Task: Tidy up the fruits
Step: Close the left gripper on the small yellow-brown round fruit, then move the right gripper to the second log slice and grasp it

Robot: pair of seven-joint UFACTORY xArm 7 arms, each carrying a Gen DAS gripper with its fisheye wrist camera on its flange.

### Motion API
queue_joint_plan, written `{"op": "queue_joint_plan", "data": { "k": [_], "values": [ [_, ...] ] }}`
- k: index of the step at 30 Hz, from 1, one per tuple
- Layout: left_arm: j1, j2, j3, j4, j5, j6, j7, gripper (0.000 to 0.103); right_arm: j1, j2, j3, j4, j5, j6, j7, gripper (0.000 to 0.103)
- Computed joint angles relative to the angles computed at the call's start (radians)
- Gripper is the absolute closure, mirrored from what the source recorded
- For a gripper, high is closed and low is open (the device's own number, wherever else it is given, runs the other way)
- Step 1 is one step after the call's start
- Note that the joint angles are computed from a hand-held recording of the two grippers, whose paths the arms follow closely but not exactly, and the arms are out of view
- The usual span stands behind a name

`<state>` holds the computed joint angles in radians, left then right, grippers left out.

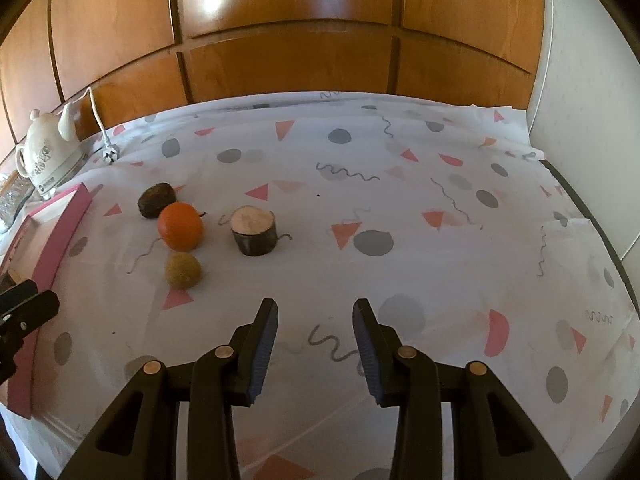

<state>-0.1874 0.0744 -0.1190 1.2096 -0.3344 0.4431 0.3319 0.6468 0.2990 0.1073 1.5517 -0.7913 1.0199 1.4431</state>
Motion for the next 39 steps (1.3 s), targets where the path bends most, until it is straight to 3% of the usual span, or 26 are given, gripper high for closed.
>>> {"op": "queue_joint_plan", "data": {
  "k": [10,17,20,25,30,37,39],
  "values": [
    [-0.025,0.121,-0.069,0.148,-0.120,0.062,0.137,0.048,-0.028,-0.026,-0.005,-0.061,-0.016,-0.037,0.032,0.064],
    [-0.086,0.259,-0.059,0.295,0.025,0.091,-0.001,0.049,-0.050,-0.045,-0.002,-0.119,-0.037,-0.097,0.078,0.064],
    [-0.094,0.308,-0.056,0.345,0.070,0.118,-0.057,0.079,-0.055,-0.053,-0.001,-0.137,-0.055,-0.120,0.100,0.061],
    [-0.046,0.266,-0.096,0.269,0.008,0.067,0.005,0.079,-0.057,-0.050,0.002,-0.141,-0.072,-0.133,0.109,0.057],
    [-0.029,0.207,-0.075,0.193,-0.007,0.038,-0.002,0.079,-0.057,-0.048,0.003,-0.139,-0.073,-0.132,0.107,0.056],
    [-0.039,0.154,-0.005,0.092,0.094,-0.067,-0.115,0.079,-0.051,-0.034,0.002,-0.118,-0.068,-0.110,0.081,0.054],
    [-0.015,0.153,-0.031,0.069,0.076,-0.107,-0.088,0.079,-0.048,-0.028,0.001,-0.109,-0.065,-0.100,0.071,0.054]
  ]
}}
